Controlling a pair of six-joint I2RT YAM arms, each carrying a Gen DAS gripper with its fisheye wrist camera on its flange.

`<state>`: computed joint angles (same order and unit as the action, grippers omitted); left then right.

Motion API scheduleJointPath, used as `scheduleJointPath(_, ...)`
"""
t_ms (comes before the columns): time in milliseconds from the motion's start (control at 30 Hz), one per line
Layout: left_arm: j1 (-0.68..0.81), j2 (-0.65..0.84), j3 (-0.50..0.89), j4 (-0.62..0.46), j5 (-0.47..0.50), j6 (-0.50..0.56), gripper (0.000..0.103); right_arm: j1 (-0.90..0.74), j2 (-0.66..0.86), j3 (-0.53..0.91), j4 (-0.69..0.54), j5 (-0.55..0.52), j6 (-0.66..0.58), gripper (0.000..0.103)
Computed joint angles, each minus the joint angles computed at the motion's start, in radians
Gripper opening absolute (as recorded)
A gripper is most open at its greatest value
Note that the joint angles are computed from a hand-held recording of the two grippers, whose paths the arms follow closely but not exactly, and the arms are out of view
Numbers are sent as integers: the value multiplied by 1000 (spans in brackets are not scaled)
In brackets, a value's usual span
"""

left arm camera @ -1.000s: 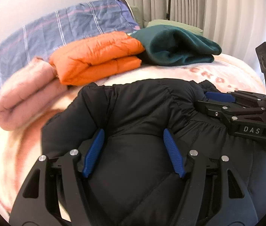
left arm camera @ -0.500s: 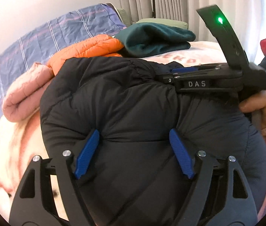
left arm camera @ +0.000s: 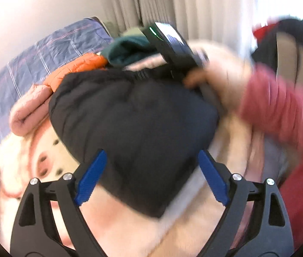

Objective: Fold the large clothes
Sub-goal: 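Lift the jacket bundle with the left gripper while the right gripper holds it down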

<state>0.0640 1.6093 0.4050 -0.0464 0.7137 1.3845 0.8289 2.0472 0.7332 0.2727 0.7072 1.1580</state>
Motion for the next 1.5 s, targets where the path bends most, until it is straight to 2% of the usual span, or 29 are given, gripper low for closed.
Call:
scheduleJointPath(67,-33,37,-120,302,-100,-56,89,0,-2,-2,3,1,-1,53)
scheduleJointPath(100,-52,71,-139,391,-130,-95,89,0,-3,-4,7,1,-1,53)
scheduleJointPath(133,-63,101,-137,436,-142,-154,89,0,-3,-6,9,1,-1,53)
scheduleJointPath(233,-59,80,-93,360,-88,-267,89,1,-2,-8,16,1,1,53)
scheduleJointPath(300,-76,68,-98,392,-90,-331,89,0,-2,-9,18,1,0,53)
scheduleJointPath(433,-94,82,-135,520,-114,-366,90,2,-2,-13,25,3,2,53)
scheduleJointPath(467,-93,109,-144,576,-145,-372,90,4,-2,-12,22,4,3,53)
scheduleJointPath(533,-96,214,-160,762,-259,-392,90,2,-2,-15,28,3,0,53)
scheduleJointPath(567,-69,268,-139,794,-301,-386,90,2,-2,-19,38,1,-2,53)
scheduleJointPath(600,-12,273,-78,673,-253,-382,90,5,0,-15,40,1,-6,54)
scheduleJointPath(633,12,262,-28,549,-241,-396,90,6,4,-6,33,3,-12,54)
scheduleJointPath(667,24,254,4,472,-242,-409,90,8,6,3,20,5,-15,54)
scheduleJointPath(700,29,248,2,464,-246,-408,90,8,8,10,10,5,-19,54)
scheduleJointPath(767,25,246,-39,540,-254,-382,90,9,6,6,17,4,-19,54)
scheduleJointPath(800,28,241,-45,541,-255,-371,90,8,5,3,23,4,-19,54)
scheduleJointPath(833,33,222,-34,491,-254,-361,90,9,4,2,22,5,-17,54)
scheduleJointPath(900,59,161,14,291,-231,-321,86,8,3,-2,24,4,-12,54)
scheduleJointPath(1000,160,64,165,-251,-141,-59,67,10,0,-4,22,8,-6,54)
scheduleJointPath(1067,191,19,229,-424,-88,43,56,16,1,3,7,16,-1,54)
scheduleJointPath(1133,181,-44,269,-523,-2,52,54,20,2,7,-2,22,4,54)
scheduleJointPath(1167,158,-67,269,-519,31,19,54,20,2,6,-2,22,5,54)
scheduleJointPath(1200,100,-82,265,-447,67,-76,54,20,2,6,-2,22,5,54)
scheduleJointPath(1267,-21,-53,244,-213,54,-286,54,20,1,5,2,22,5,54)
scheduleJointPath(1300,-79,-8,242,-104,23,-374,54,18,1,3,6,20,2,54)
scheduleJointPath(1333,-154,86,256,24,-60,-467,55,19,1,1,10,19,3,54)
scheduleJointPath(1367,-217,192,277,131,-169,-529,65,19,0,-1,11,20,7,54)
scheduleJointPath(1400,-238,271,298,192,-195,-546,69,21,-3,-3,10,25,14,54)
scheduleJointPath(1433,-226,345,326,216,-166,-543,70,24,-4,-5,13,27,14,54)
scheduleJointPath(1500,-204,366,352,176,-161,-561,70,37,4,27,-43,45,16,54)
